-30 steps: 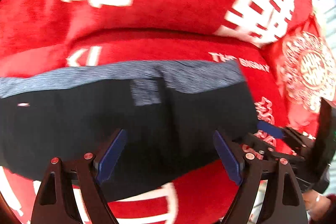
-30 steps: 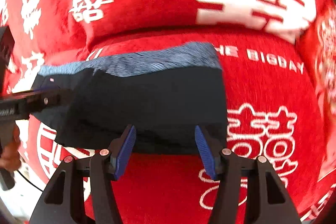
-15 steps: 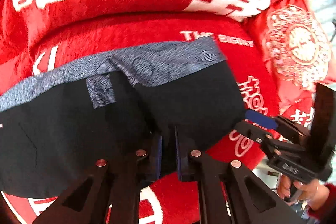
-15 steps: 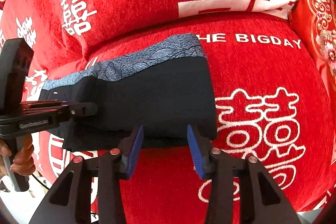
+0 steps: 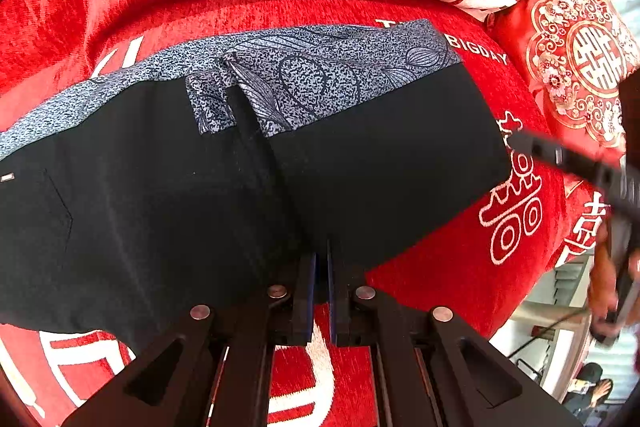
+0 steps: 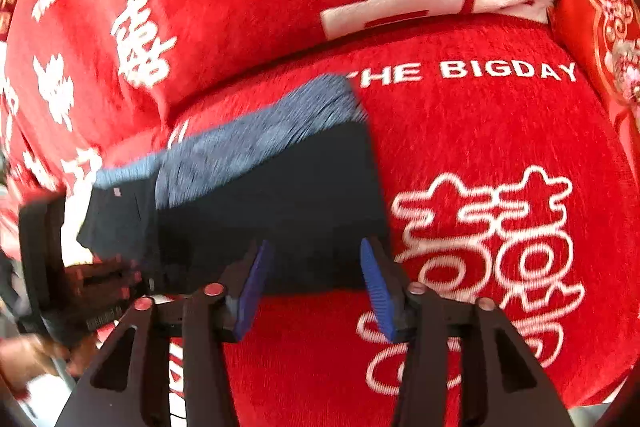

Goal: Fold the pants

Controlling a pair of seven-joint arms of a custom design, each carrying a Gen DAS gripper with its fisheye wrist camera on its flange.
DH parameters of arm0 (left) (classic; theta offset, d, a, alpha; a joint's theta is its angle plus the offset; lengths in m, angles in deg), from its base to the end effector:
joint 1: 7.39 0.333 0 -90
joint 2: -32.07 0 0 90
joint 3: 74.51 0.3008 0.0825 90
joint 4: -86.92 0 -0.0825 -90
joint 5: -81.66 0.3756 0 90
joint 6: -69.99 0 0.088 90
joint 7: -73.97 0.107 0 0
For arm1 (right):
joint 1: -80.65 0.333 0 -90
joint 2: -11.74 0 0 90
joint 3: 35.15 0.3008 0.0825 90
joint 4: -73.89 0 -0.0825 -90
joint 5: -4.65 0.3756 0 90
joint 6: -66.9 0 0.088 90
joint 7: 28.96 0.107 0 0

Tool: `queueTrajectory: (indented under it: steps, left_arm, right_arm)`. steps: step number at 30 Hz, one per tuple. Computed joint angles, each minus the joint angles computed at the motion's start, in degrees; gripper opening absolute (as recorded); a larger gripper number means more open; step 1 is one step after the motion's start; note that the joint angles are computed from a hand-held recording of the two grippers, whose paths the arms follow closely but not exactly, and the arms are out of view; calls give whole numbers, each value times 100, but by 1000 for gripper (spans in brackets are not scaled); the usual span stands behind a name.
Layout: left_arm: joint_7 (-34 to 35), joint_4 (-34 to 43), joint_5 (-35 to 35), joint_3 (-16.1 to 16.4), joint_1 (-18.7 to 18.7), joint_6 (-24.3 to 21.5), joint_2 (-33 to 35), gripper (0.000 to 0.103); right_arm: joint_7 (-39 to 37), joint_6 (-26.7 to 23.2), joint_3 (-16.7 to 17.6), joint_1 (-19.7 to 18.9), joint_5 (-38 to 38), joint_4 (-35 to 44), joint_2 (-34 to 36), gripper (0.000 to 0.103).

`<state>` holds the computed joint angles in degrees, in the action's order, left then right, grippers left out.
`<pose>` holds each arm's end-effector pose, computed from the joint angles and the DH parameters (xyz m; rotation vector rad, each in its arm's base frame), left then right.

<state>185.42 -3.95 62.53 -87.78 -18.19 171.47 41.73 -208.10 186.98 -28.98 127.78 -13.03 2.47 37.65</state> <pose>0.5455 -0.2646 0.5310 1.1732 -2.6141 0.3878 0.4505 0.5507 0.5397 -1.2774 2.3493 -0.0574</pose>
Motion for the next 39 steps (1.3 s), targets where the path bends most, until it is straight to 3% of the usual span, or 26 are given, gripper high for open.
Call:
queueTrajectory:
  steps: [5, 9, 11, 13, 16, 18, 19, 21, 22, 24, 25, 26, 32, 39]
  left_arm:
    - [-57, -49, 65, -15, -42, 107, -20, 6]
    - [-118, -69, 43, -8, -44, 139, -23, 6]
    - [-189, -44, 73, -13, -61, 134, -1, 6]
    - [-267, 55, 116, -14, -74, 71, 56, 6]
    - [-298, 226, 175, -27, -87, -16, 181, 6]
    - [-240, 212, 203, -41, -96, 51, 196, 6]
    - [-236, 209, 246, -47, -111, 76, 200, 6]
    - [-291, 276, 371, -52, -150, 49, 218, 6]
    - [-337, 318, 407, -49, -159, 24, 219, 9]
    - [-540, 334, 655, -19, -207, 137, 136, 39]
    - [-634, 291, 779, -1, -222, 268, 70, 67]
    - [-698, 191, 769, 26, -192, 510, -52, 72]
    - [-722, 827, 642, -34, -175, 440, 290, 72]
    - [-792, 1030, 346, -281, -473, 581, 682, 72]
  right_arm:
    - [185, 1975, -1, -682, 425, -1824, -756, 59]
    - [-387, 3511, 254, -1230, 1308, -2405, -627, 59]
    - [-926, 3942, 519, -1505, 2016, -2378, -398, 53]
    - [-1022, 3630, 453, -1456, 2191, -2178, -306, 35]
    - [-684, 3700, 138, -1137, 1920, -2453, -571, 28]
    - [-393, 3684, 64, -1051, 1833, -2668, -702, 29]
    - [-293, 3674, 66, -1044, 1832, -2690, -705, 34]
    - [33, 3305, -48, -938, 1585, -2471, -662, 44]
    - [148, 3026, -92, -872, 1395, -2268, -620, 44]
    - [233, 2491, -84, -797, 1141, -1866, -528, 44]
    - [300, 2217, -78, -739, 1019, -1671, -485, 44]
    - [373, 2057, -73, -698, 919, -1589, -490, 44]
    - [871, 1320, -5, -436, 398, -1211, -546, 44]
    - [897, 1160, 102, -404, 386, -949, -437, 42]
